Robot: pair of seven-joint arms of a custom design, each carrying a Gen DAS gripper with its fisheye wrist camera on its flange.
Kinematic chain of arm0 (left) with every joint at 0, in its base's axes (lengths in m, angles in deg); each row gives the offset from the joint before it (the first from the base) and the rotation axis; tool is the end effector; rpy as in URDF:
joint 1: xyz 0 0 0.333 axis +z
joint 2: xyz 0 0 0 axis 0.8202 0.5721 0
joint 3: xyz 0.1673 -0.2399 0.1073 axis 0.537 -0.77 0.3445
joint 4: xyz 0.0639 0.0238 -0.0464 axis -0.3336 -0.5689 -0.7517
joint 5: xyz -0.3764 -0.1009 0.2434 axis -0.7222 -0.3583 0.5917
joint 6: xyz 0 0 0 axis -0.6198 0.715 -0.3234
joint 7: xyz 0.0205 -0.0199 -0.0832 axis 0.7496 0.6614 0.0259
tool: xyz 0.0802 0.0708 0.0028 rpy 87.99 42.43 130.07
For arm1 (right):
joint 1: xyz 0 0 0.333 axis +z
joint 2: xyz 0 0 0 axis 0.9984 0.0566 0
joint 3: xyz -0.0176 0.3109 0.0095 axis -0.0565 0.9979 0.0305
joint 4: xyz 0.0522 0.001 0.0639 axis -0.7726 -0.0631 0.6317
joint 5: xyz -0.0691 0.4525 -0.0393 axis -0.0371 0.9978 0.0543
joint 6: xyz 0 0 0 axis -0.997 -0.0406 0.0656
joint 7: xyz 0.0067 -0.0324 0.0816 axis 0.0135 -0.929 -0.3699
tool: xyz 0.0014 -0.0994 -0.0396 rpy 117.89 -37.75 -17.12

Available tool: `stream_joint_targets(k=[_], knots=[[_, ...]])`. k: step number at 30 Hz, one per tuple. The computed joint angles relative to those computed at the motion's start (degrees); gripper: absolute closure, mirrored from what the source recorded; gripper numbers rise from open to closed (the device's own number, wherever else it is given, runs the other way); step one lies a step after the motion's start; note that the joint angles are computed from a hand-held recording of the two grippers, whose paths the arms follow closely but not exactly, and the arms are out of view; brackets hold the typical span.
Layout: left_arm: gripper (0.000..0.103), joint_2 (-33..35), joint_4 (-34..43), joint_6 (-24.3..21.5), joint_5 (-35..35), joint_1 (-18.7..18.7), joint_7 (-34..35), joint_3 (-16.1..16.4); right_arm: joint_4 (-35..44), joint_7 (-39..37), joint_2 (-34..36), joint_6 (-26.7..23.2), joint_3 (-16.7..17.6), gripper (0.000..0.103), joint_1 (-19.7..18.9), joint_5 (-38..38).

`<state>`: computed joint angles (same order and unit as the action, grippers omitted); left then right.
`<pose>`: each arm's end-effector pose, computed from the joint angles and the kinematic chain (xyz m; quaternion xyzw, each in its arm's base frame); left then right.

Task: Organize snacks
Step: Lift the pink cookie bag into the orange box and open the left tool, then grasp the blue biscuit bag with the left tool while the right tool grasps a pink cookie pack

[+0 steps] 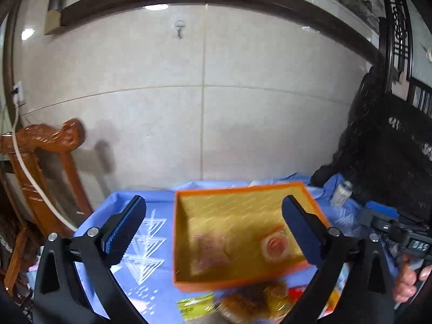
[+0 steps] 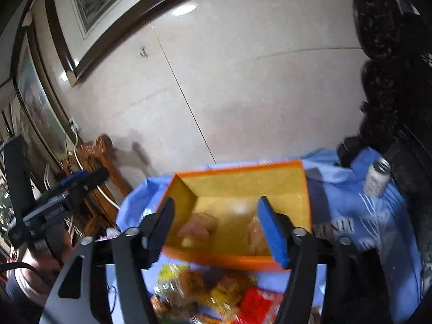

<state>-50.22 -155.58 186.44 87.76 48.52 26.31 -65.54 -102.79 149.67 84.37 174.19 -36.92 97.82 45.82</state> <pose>0.7398 -0.2164 0.6944 -0.5129 0.7177 -0.3922 0.2607 0.6422 0.1467 0.6568 -0.5769 0.6721 -0.1756 0.4298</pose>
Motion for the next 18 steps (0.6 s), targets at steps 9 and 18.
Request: stream_joint_targets(k=[9, 18], knots=[[0.004, -16.60, -26.01, -2.10, -4.74, 2.59, 1.61, 1.61, -18.43, 2.34, -13.45, -8.91, 1.46, 0.037, 0.96, 2.80], [0.004, -29.89, -42.50, -3.83, -7.08, 2.20, 3.58, 6.26, -25.48, 7.81, -15.57, -16.59, 2.95, 0.037, 3.85, 7.39]])
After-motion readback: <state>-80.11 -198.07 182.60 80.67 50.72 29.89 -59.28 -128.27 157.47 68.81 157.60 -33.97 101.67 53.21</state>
